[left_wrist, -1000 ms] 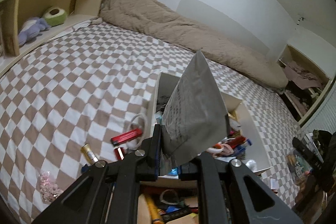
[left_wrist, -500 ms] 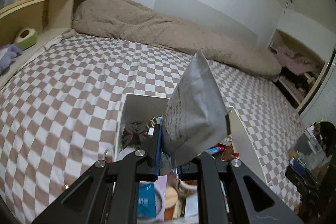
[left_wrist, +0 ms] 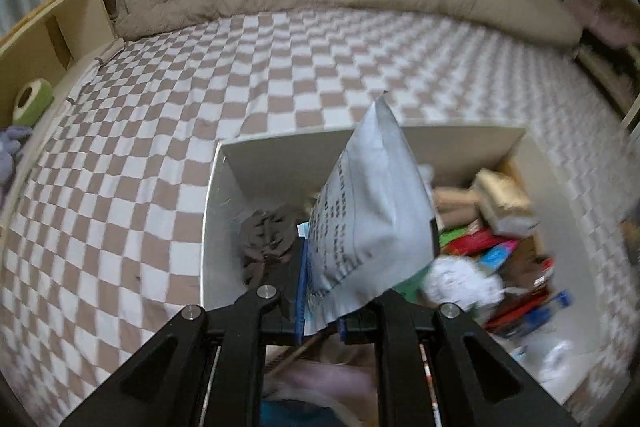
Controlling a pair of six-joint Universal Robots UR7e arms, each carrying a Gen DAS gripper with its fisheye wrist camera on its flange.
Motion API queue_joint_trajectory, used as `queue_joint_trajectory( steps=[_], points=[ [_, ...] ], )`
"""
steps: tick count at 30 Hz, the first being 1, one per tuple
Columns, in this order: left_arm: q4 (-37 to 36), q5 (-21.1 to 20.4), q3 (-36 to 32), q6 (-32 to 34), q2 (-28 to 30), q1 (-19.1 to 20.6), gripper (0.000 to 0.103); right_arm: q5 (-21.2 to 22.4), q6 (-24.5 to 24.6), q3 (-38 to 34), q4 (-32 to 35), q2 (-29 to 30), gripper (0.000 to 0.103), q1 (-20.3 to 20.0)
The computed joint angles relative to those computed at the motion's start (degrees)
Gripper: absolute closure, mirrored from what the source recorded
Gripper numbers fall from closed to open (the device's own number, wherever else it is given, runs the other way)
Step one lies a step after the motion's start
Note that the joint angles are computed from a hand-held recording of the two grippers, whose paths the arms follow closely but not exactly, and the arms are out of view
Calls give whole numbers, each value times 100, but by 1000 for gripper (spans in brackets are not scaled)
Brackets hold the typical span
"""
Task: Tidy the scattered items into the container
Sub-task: 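Carry the white packet with the left tool and spray can with the right tool over the shoe box, then open the left tool to drop the white packet into the shoe box, then lower the right tool into the shoe box and open it to drop the spray can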
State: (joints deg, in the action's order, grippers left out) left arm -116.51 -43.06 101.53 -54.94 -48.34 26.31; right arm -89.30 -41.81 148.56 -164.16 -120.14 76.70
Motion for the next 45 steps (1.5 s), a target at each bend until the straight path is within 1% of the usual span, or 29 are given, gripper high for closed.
queue_joint_trajectory(
  steps=[2,4,5,6,8,12,17,19,20,21,23,24,28,32,34,38,41,45],
  points=[
    [234,-145,-48,31,69,48,91,7,16,-13,39,8,19,-14],
    [219,-280,-7,121,75,70,89,8,32,-22,58,20,19,-25],
    [167,-286,55,146,58,58,79,4,46,-27,65,29,19,-32],
    [78,-284,140,159,20,39,58,-3,59,-32,71,39,19,-37],
    [-182,-293,342,112,-83,-9,34,-14,84,-40,81,55,19,-41],
    [-684,-401,724,-12,-303,-82,33,-32,135,-43,105,75,19,-31],
    [-1189,-404,1203,-185,-494,-272,33,-83,202,-39,76,175,19,8],
    [-1349,-407,1277,-153,-514,-301,32,-58,259,-62,128,219,19,21],
    [-1458,-384,1328,-149,-531,-327,31,-43,307,-88,160,259,19,43],
    [-1579,-344,1388,-151,-552,-355,25,-49,353,-119,173,318,19,90],
    [-1824,-232,1491,-143,-578,-392,20,-130,431,-177,85,476,19,239],
    [-1945,-182,1538,-114,-582,-395,20,-183,475,-213,31,564,19,320],
    [-2151,-224,1612,15,-591,-375,19,-493,757,-464,-253,1147,19,734],
    [-2213,-136,1641,19,-598,-403,19,-641,1224,-853,-106,1770,19,1046],
    [-2218,-99,1636,21,-597,-411,19,-818,1436,-1042,-82,2111,19,1249],
    [-2307,-71,1627,75,-597,-411,19,-1073,1867,-1473,185,2803,19,1558],
    [-2359,-40,1630,128,-585,-425,19,-1366,2063,-1769,400,3289,19,1737],
    [-2306,2,1635,162,-607,-436,19,-1525,2524,-2145,789,3839,19,1823]
  ],
)
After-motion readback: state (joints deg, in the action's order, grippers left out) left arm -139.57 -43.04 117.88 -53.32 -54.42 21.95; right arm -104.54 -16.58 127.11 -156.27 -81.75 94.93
